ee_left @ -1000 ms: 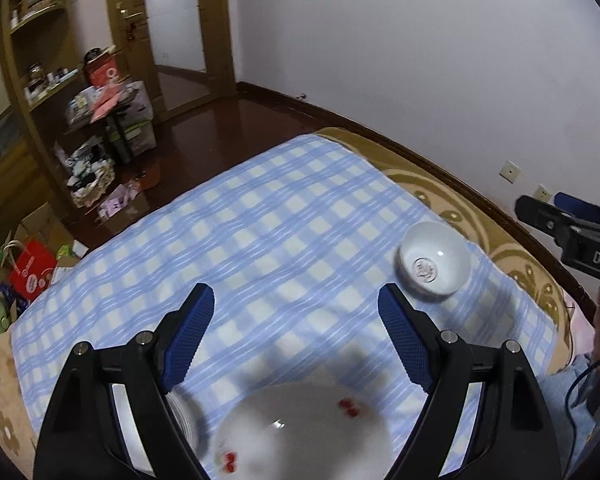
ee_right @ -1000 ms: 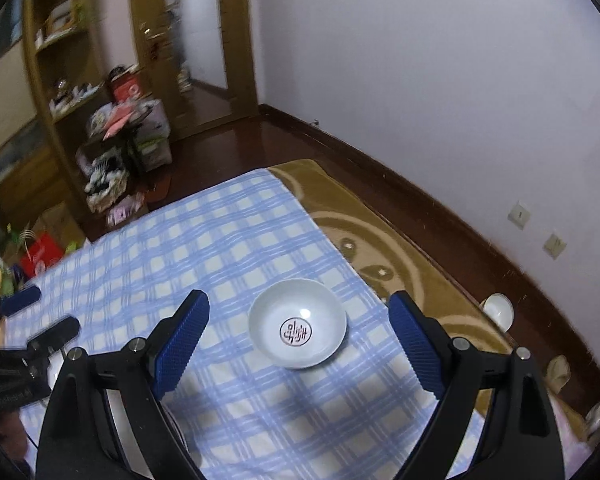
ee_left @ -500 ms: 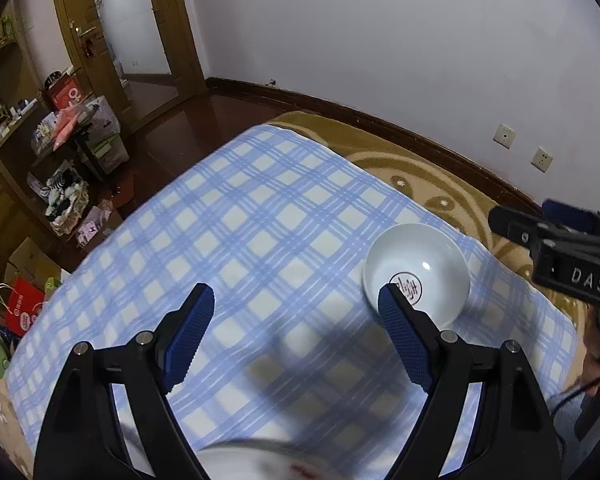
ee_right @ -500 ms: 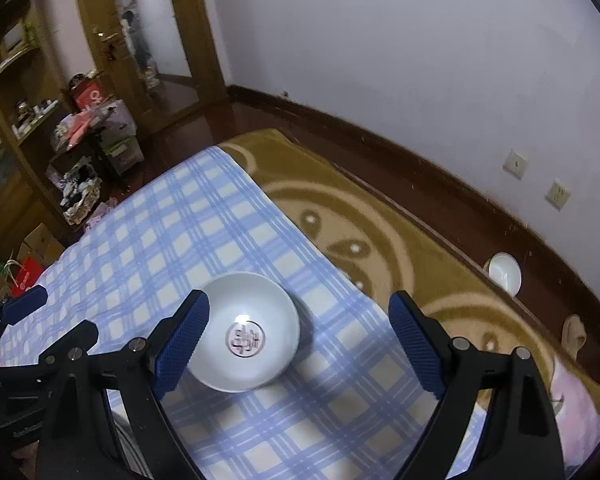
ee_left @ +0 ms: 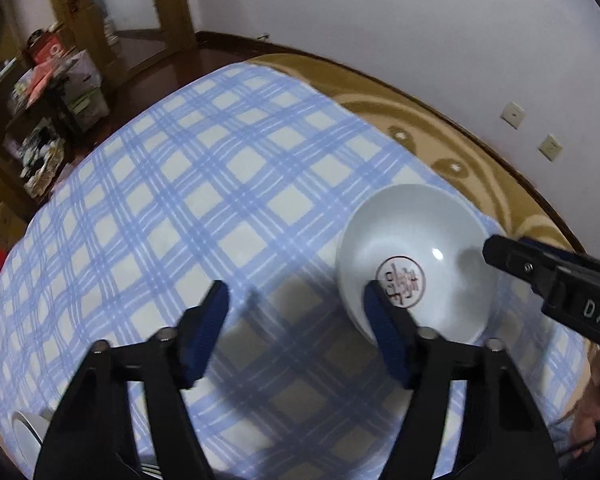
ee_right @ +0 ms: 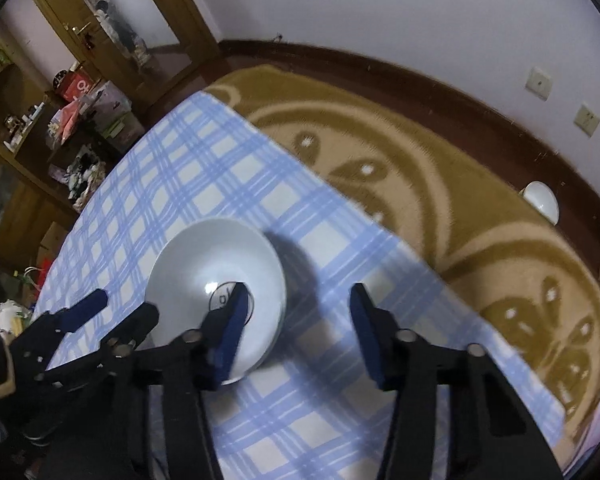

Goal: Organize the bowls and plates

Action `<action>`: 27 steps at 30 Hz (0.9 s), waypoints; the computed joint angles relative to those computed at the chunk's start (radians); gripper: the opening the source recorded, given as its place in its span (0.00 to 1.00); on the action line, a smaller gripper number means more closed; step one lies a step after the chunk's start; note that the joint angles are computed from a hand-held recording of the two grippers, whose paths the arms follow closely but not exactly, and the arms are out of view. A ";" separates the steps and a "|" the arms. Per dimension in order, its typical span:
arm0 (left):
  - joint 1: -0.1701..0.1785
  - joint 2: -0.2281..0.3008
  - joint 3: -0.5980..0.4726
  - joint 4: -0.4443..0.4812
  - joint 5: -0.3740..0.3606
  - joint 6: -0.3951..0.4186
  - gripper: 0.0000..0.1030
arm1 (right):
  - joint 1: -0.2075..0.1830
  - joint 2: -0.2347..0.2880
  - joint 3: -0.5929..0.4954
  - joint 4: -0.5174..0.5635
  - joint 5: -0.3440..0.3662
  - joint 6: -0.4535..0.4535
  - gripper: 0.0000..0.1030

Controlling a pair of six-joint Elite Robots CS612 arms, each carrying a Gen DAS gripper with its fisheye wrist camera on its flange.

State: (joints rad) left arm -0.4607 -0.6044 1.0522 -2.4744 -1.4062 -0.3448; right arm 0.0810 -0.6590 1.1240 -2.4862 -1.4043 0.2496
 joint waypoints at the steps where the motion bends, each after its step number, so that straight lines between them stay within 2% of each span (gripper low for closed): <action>1: 0.004 0.003 -0.005 0.005 -0.027 -0.008 0.49 | 0.002 0.004 -0.007 0.011 0.001 -0.005 0.40; 2: 0.006 0.005 -0.007 0.008 -0.042 -0.010 0.45 | 0.004 0.009 -0.014 0.021 -0.002 -0.008 0.33; 3: 0.006 0.007 -0.008 0.000 -0.046 -0.015 0.44 | 0.005 0.012 -0.019 0.027 -0.002 -0.009 0.29; 5: 0.007 0.010 -0.004 -0.041 -0.051 -0.011 0.41 | 0.007 0.017 -0.025 0.030 0.000 -0.005 0.15; 6: 0.007 0.014 -0.011 -0.039 -0.056 -0.006 0.41 | 0.007 0.019 -0.025 0.020 -0.007 0.005 0.11; 7: 0.006 0.022 -0.029 -0.007 -0.056 -0.006 0.36 | 0.007 0.021 -0.028 0.021 -0.004 0.012 0.10; 9: 0.004 0.032 -0.049 0.018 -0.060 0.005 0.30 | 0.000 0.025 -0.027 0.011 0.035 0.039 0.06; 11: 0.003 0.039 -0.058 0.027 -0.065 -0.003 0.18 | -0.004 0.028 -0.024 0.003 0.062 0.043 0.05; 14: 0.011 0.040 -0.058 0.016 -0.125 -0.037 0.07 | -0.008 0.024 -0.011 -0.015 0.079 0.045 0.05; 19: 0.009 0.024 -0.035 -0.004 -0.127 -0.027 0.06 | -0.001 0.018 -0.003 -0.019 0.054 0.014 0.04; 24: 0.019 -0.001 -0.006 0.010 -0.164 -0.080 0.06 | 0.009 0.004 0.022 -0.035 0.043 -0.023 0.04; 27: 0.018 -0.026 0.037 -0.019 -0.149 -0.088 0.06 | 0.018 -0.013 0.049 -0.058 0.035 -0.042 0.04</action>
